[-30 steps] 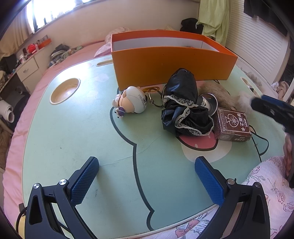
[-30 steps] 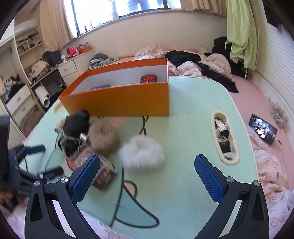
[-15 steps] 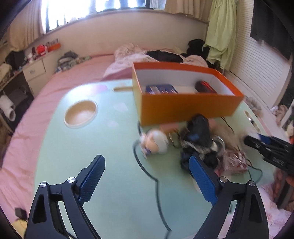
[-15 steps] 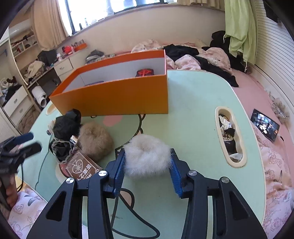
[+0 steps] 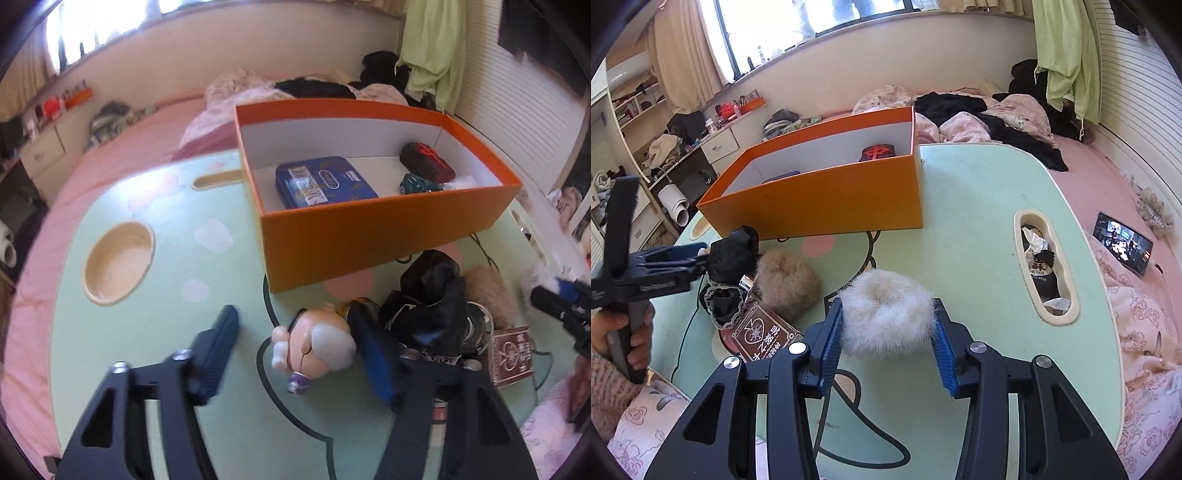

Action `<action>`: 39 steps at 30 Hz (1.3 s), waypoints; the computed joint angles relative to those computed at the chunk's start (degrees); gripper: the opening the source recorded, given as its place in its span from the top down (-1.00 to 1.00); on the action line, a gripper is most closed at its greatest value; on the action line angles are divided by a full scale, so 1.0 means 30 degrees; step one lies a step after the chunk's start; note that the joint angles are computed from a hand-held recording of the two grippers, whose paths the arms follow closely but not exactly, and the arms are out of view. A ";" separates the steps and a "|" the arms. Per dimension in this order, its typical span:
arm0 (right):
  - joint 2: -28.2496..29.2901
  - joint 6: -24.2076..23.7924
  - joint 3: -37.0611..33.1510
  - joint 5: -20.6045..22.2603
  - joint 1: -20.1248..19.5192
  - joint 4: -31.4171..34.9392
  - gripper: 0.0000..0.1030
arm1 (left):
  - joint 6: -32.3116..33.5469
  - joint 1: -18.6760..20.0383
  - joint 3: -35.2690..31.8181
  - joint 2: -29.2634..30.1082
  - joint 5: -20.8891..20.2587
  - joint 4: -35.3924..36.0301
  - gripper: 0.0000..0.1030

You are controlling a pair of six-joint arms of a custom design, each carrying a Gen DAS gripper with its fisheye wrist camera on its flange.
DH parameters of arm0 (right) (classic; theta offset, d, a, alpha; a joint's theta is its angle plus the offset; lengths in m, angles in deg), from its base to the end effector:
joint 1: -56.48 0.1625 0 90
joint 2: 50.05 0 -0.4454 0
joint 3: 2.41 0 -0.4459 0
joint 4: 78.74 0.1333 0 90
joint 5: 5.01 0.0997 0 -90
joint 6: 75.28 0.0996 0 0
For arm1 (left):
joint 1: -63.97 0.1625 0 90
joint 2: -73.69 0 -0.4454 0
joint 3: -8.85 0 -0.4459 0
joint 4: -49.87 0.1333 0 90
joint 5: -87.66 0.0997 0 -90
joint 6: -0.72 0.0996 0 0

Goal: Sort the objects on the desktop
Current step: 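Grasp the white figurine with left while right grasps the white pompom, then drop the figurine into the box with left while right drops the pompom in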

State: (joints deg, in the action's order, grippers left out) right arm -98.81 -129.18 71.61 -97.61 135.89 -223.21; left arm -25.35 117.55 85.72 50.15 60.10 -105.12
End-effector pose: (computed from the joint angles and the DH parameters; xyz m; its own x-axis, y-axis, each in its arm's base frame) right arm -0.0264 -0.8419 0.2690 -0.7058 -0.5722 0.4176 -0.6956 0.6714 -0.2555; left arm -0.2857 -0.7605 -0.0422 -0.6855 -0.2291 -0.6911 0.3119 0.7653 -0.5631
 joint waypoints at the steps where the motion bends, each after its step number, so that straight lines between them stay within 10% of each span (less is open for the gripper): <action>1: 0.0015 0.0046 -0.0042 0.0014 -0.0012 0.0030 0.12 | 0.0229 -0.0072 0.0063 0.0060 0.0272 -0.0207 0.21; 14: -0.0162 0.0009 0.0035 0.0288 0.0008 0.0169 0.12 | 0.3556 -0.1561 0.3376 -0.1284 0.2229 -0.8211 0.21; 21: -0.0048 -0.0634 -0.0638 0.0931 0.0586 0.0960 0.12 | 0.7726 -0.1926 0.0804 -0.0599 0.2936 -0.9640 0.21; 27: 0.1459 -0.0682 -0.3174 0.1204 0.1745 0.1818 0.12 | 0.6964 -0.1113 -0.3240 0.0717 0.0942 -0.5635 0.21; 35: 0.5619 0.0287 -0.8218 -0.1931 0.3017 0.2531 0.11 | 0.3926 0.0361 -0.8264 0.2953 -0.0983 -0.0183 0.18; 39: 0.6113 0.1580 -0.8855 -0.1833 0.2931 0.2636 -0.02 | 0.2809 0.0518 -0.7252 0.2489 -0.1813 -0.0893 -0.24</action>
State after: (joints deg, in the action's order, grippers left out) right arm -80.47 -124.44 45.04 -103.11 144.69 -215.30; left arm -16.93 119.10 63.96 57.62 54.66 -107.80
